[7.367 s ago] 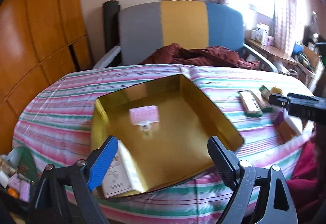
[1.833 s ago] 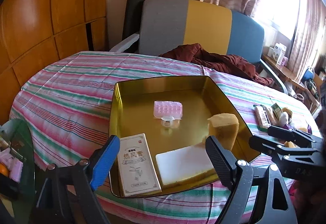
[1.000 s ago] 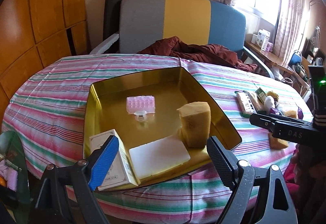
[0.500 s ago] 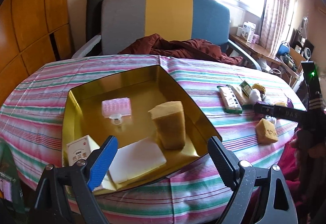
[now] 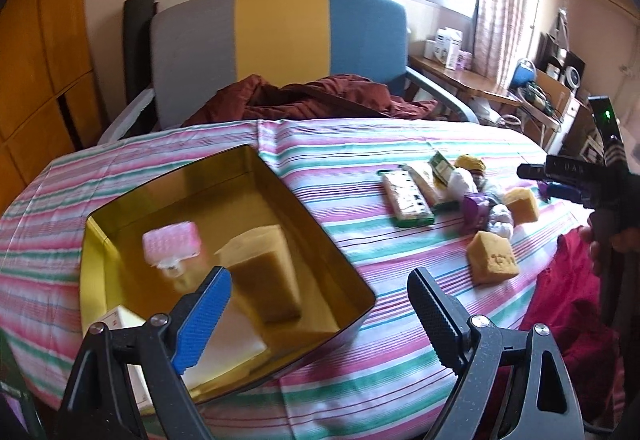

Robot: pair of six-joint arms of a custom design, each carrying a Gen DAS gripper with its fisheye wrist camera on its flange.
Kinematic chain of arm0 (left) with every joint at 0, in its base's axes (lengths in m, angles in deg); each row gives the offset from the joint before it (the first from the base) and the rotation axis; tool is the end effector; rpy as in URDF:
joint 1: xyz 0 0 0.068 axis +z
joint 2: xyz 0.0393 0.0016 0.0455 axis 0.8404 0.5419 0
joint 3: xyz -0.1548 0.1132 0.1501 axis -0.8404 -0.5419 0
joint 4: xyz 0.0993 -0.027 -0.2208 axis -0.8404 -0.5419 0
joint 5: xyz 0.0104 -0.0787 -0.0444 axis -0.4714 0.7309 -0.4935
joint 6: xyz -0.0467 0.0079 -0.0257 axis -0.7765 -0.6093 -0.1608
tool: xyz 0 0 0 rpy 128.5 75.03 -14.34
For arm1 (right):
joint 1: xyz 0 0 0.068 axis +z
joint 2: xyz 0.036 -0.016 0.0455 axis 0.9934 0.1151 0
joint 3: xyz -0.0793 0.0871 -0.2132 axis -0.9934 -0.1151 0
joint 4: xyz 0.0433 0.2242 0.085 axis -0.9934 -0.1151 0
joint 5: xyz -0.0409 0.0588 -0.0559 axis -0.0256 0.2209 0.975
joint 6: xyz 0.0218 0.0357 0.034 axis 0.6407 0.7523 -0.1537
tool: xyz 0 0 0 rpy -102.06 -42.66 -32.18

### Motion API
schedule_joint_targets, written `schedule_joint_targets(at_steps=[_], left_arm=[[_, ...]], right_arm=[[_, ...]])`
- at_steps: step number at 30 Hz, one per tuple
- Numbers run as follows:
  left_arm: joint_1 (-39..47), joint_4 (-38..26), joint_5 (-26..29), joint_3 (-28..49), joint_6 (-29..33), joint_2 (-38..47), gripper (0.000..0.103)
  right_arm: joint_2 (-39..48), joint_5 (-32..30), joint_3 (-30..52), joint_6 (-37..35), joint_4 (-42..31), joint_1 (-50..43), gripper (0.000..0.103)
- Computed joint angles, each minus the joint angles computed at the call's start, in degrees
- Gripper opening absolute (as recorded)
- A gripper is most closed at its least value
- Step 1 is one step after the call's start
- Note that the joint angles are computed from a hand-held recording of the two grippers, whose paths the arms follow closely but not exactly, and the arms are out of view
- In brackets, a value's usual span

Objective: Organize objects
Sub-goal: 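Withdraw both open tools from the tray toward the remaining items, then grasp the cracker packet with the left tool while the right grasps another yellow sponge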

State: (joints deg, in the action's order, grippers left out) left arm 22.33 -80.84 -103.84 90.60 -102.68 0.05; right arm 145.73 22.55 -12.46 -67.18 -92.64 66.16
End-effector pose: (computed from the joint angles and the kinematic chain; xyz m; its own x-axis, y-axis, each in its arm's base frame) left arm 0.1139 -0.0613 0.2600 -0.7016 -0.0803 -0.7080 -0.0644 0.9967 -0.0493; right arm 0.2614 -0.0659 0.2552 -0.8075 0.0658 -0.5861 -0.0902 0.9683 0.2329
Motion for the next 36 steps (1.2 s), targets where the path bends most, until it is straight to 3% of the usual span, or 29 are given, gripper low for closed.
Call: schedule_joint_targets(at_steps=[7, 13, 18, 24, 36], left_arm=[[-1.2, 7.4, 2.3, 3.3, 2.7, 11.2, 0.095], [0.1, 13.4, 5.5, 7.3, 4.0, 22.5, 0.095], [1.9, 17.3, 8.8, 10.2, 3.7, 31.3, 0.095], [4.7, 19.9, 11.8, 15.6, 2.7, 41.6, 0.095], [8.0, 22.7, 11.5, 27.0, 1.7, 60.4, 0.094]], right_arm=[[5.2, -3.8, 1.0, 0.9, 4.4, -6.8, 0.084], [9.9, -7.2, 1.3, 8.7, 9.6, -13.7, 0.084], [16.2, -10.3, 6.1, 11.6, 5.9, -16.4, 0.084], [16.6, -11.8, 6.3, 10.3, 4.3, -15.6, 0.084], [16.7, -11.6, 6.6, 6.6, 2.9, -13.0, 0.084]])
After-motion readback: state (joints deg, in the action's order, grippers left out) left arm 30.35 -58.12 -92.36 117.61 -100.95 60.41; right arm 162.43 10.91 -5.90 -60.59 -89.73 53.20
